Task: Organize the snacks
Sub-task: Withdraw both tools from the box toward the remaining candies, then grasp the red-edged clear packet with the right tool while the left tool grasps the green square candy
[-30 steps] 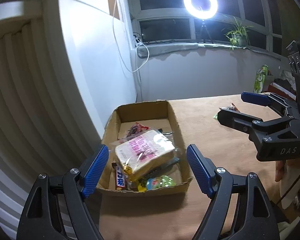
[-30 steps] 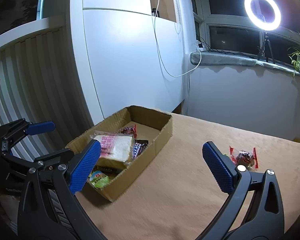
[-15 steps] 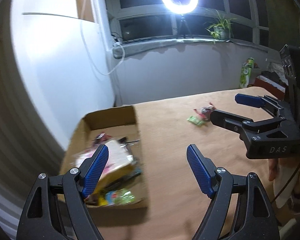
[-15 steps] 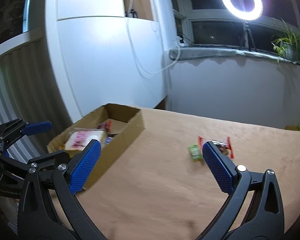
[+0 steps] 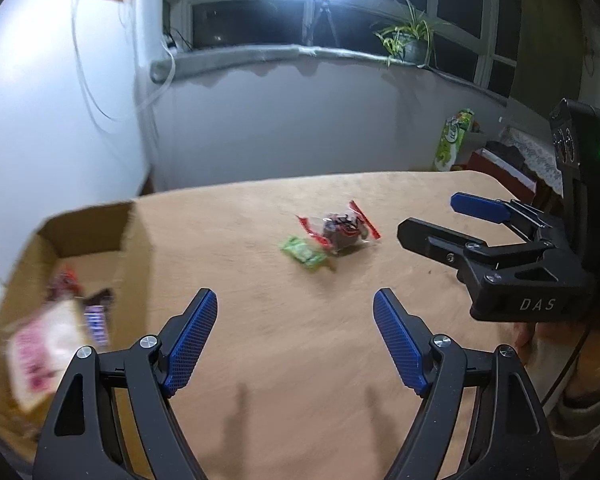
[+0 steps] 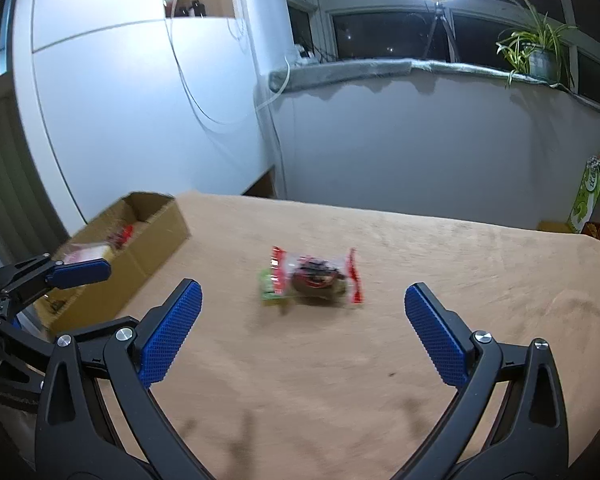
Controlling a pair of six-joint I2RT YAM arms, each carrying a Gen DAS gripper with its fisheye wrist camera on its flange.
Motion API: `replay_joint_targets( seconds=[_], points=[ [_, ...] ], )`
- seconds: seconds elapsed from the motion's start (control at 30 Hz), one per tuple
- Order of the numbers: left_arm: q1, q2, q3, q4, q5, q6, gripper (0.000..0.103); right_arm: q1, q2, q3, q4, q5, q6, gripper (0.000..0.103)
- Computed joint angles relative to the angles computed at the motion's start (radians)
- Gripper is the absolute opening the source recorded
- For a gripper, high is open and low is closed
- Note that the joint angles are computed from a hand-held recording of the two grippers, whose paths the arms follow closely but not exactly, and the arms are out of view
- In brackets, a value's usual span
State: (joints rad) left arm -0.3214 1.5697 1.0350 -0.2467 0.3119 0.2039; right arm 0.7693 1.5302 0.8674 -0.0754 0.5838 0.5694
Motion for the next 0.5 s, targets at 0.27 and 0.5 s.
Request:
replay_joint_targets(
  seconds=[0.27, 0.5],
  points=[
    [-0.059, 0.236, 0.162, -0.010, -0.040, -0.037, 0.080, -0.204, 0.058, 0.018, 0.029, -0.274, -0.110, 0.103],
    [-0.066, 0.373, 0.312, -0.083, -0.051, -0.012, 0.080, -0.289, 0.216, 0.158, -0.007, -0.429, -0.190, 0.103]
  ],
)
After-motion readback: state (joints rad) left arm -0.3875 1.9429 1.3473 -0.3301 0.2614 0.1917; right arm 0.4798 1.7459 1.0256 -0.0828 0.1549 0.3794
